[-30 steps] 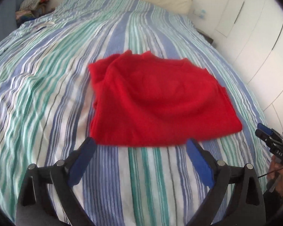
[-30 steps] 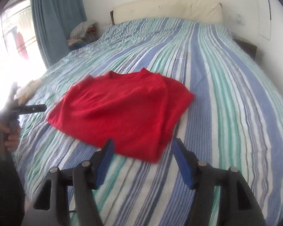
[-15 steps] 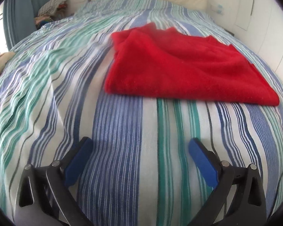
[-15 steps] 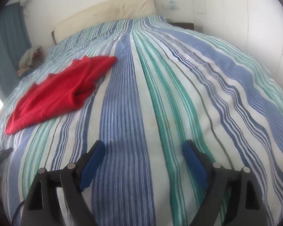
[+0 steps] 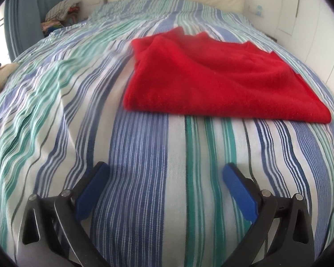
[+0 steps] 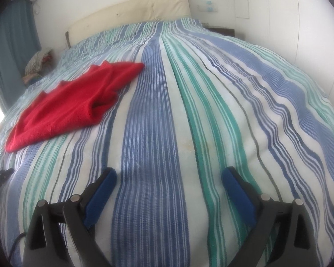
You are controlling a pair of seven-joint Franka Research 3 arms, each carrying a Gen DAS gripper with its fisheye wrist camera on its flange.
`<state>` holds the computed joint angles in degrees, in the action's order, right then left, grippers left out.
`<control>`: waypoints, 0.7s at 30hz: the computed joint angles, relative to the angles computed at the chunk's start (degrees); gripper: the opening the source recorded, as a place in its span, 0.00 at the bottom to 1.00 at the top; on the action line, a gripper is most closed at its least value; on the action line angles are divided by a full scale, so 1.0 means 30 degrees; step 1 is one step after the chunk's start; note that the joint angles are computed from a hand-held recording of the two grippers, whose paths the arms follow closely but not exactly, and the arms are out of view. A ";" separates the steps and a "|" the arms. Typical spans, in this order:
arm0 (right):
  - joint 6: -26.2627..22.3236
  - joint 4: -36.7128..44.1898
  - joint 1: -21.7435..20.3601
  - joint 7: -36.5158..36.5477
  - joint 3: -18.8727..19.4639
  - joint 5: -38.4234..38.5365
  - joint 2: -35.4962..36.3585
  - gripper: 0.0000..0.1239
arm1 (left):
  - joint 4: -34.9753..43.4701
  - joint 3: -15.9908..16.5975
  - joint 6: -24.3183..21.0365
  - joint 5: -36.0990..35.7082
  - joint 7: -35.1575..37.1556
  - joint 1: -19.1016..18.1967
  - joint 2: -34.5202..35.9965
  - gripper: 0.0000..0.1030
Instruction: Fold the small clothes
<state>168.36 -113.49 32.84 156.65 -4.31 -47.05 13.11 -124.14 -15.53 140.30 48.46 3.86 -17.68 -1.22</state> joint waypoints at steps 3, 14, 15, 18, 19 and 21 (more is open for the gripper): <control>0.0008 -0.0008 0.0005 0.0003 -0.0007 -0.0001 -0.0004 0.77 | -0.0030 -0.0011 -0.0047 0.0117 -0.0104 -0.0010 -0.0019 0.99; 0.0014 -0.0025 0.0008 0.0038 -0.0016 -0.0037 -0.0014 0.77 | -0.0039 -0.0026 -0.0113 0.0125 -0.0104 -0.0029 -0.0036 0.99; 0.0016 -0.0032 0.0012 0.0051 -0.0022 -0.0055 -0.0019 0.77 | -0.0028 -0.0023 -0.0115 0.0113 -0.0083 -0.0027 -0.0027 0.99; 0.0017 -0.0029 0.0000 0.0035 -0.0010 -0.0035 -0.0014 0.77 | -0.0028 -0.0022 -0.0115 0.0113 -0.0083 -0.0028 -0.0027 0.99; 0.0017 -0.0029 0.0001 0.0035 -0.0011 -0.0035 -0.0014 0.77 | -0.0024 -0.0020 -0.0108 0.0099 -0.0069 -0.0027 -0.0026 0.99; 0.0017 -0.0029 0.0002 0.0035 -0.0012 -0.0034 -0.0014 0.77 | -0.0017 -0.0020 -0.0114 0.0101 -0.0066 -0.0027 -0.0018 0.99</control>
<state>168.41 -113.57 32.85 156.75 -4.35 -47.15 13.06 -124.19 -15.59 139.95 48.77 3.66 -17.76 -1.27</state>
